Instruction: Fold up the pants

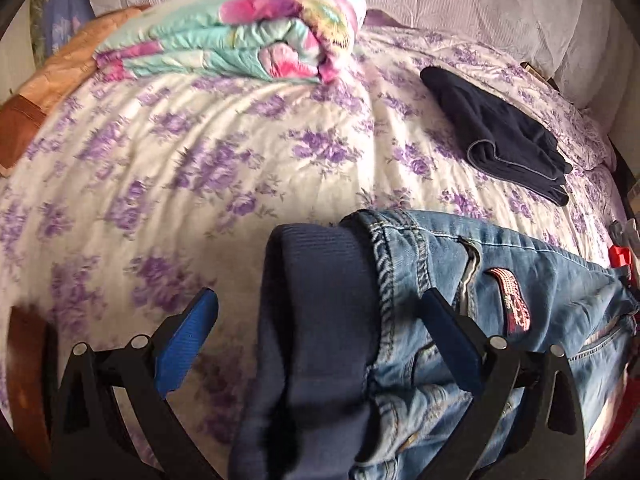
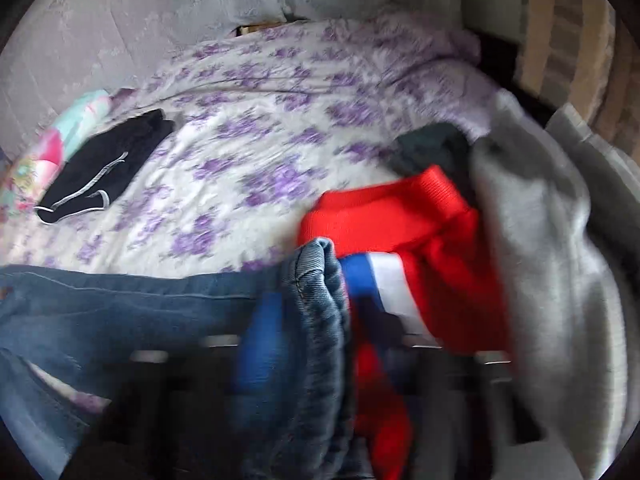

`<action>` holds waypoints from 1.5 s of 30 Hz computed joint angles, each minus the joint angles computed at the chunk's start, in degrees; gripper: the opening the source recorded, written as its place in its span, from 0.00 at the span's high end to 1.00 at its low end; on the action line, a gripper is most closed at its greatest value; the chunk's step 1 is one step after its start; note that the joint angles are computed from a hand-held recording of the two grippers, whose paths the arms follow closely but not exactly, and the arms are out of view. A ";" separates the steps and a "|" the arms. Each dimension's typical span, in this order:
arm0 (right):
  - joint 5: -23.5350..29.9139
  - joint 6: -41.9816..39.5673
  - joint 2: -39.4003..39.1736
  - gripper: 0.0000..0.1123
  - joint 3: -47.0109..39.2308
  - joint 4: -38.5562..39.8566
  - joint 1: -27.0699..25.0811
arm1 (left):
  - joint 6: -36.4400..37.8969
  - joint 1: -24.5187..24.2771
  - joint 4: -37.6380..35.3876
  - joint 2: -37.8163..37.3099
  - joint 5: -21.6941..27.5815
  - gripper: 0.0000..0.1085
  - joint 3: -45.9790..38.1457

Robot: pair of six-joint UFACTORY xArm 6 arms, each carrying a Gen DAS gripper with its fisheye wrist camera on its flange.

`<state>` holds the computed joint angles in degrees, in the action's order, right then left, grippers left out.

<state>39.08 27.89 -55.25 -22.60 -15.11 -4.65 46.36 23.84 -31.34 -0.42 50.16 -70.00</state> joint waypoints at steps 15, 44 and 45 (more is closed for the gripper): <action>-5.08 7.07 -3.11 0.88 2.07 -4.00 0.05 | 4.75 -0.69 -6.46 0.68 1.34 0.52 -1.36; 8.34 22.08 23.75 0.28 -16.33 -24.92 25.02 | 4.07 -0.67 3.93 -8.16 -8.04 0.12 8.64; 6.54 21.14 25.17 0.26 -15.63 -22.89 23.81 | 2.48 -1.08 6.92 -5.97 -8.65 0.10 8.93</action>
<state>45.62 49.02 -30.08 -38.23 -38.00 19.16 48.84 22.76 -24.43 -6.38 41.52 -61.07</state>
